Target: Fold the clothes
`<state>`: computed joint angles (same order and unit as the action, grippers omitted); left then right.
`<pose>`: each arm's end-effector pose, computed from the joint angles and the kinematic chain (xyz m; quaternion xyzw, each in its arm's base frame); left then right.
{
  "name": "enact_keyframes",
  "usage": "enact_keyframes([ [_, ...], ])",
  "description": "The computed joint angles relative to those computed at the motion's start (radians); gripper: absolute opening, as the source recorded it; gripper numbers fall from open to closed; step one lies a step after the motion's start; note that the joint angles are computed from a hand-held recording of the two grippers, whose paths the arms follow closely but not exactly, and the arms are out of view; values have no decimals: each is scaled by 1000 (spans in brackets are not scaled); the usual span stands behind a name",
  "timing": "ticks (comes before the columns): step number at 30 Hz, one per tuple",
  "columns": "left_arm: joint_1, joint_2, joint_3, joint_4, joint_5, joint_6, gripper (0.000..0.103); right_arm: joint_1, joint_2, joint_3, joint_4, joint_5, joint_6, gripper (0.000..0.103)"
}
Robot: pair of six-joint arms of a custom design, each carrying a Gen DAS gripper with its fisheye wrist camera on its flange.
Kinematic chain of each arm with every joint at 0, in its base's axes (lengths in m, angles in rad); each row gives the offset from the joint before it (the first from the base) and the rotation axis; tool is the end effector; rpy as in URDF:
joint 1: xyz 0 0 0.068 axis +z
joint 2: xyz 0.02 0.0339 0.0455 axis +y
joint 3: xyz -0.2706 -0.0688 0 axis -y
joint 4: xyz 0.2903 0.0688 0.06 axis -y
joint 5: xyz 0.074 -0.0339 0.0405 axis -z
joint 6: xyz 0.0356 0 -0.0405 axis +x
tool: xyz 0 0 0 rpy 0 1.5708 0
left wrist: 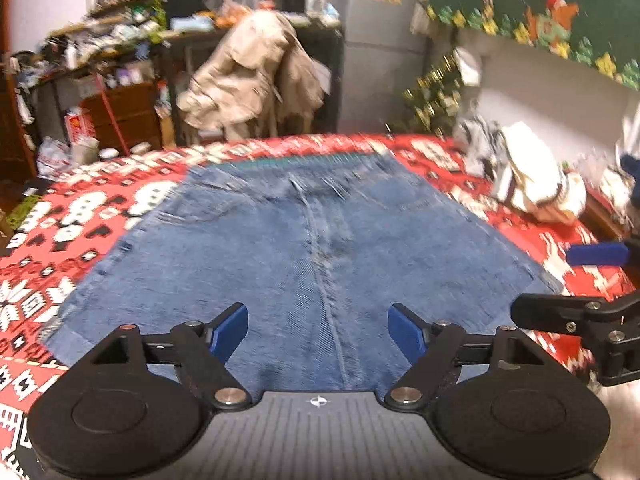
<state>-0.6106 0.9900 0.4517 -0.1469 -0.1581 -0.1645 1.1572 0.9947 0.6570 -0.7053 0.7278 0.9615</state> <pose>0.1966 -0.1307 0.1733 0.1663 0.8859 -0.0954 0.4224 0.1089 0.1892 0.2140 0.0043 0.9069 0.0444 0.4189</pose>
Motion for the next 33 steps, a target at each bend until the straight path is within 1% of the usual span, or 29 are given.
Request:
enact_keyframes([
  [2, 12, -27, -29, 27, -10, -6, 77, -4, 3, -1, 2, -11, 7, 102],
  [4, 51, -42, -57, 65, 41, -38, 80, -9, 28, 4, -6, -9, 1, 102],
  [6, 81, -25, -47, 48, 69, -72, 82, -11, 59, 10, -20, 5, -4, 102],
  [8, 103, -1, -44, 56, 83, -68, 82, -8, 86, 12, -31, 22, 2, 102],
  [11, 136, 24, -47, 78, 98, -27, 82, -22, 52, -36, 29, -8, -39, 102],
  [14, 174, 40, -58, 114, 140, 22, 82, -37, 19, -76, 70, -43, -90, 102],
  [16, 185, 43, -66, 134, 128, 39, 85, -61, -25, -109, 110, -67, -122, 102],
  [17, 192, 44, -70, 142, 127, 43, 88, -74, -48, -126, 130, -80, -137, 102],
  [18, 217, 35, -83, 153, 146, 44, 90, -89, -69, -138, 148, -99, -154, 102],
  [20, 269, 30, -85, 158, 208, 32, 91, -122, -92, -153, 176, -138, -194, 102],
  [21, 294, 30, -83, 159, 240, 25, 92, -133, -77, -143, 174, -144, -208, 102],
  [24, 348, 50, -50, 134, 288, 44, 93, -168, -24, -112, 176, -155, -244, 102],
  [26, 376, 75, -35, 154, 313, 45, 93, -217, 23, -79, 169, -209, -256, 102],
  [27, 385, 84, -28, 158, 311, 38, 93, -254, 50, -61, 167, -265, -281, 102],
  [29, 399, 107, -7, 154, 299, 33, 93, -286, 80, -48, 189, -299, -332, 102],
  [33, 429, 164, 21, 192, 293, 44, 93, -319, 145, -7, 221, -291, -429, 102],
])
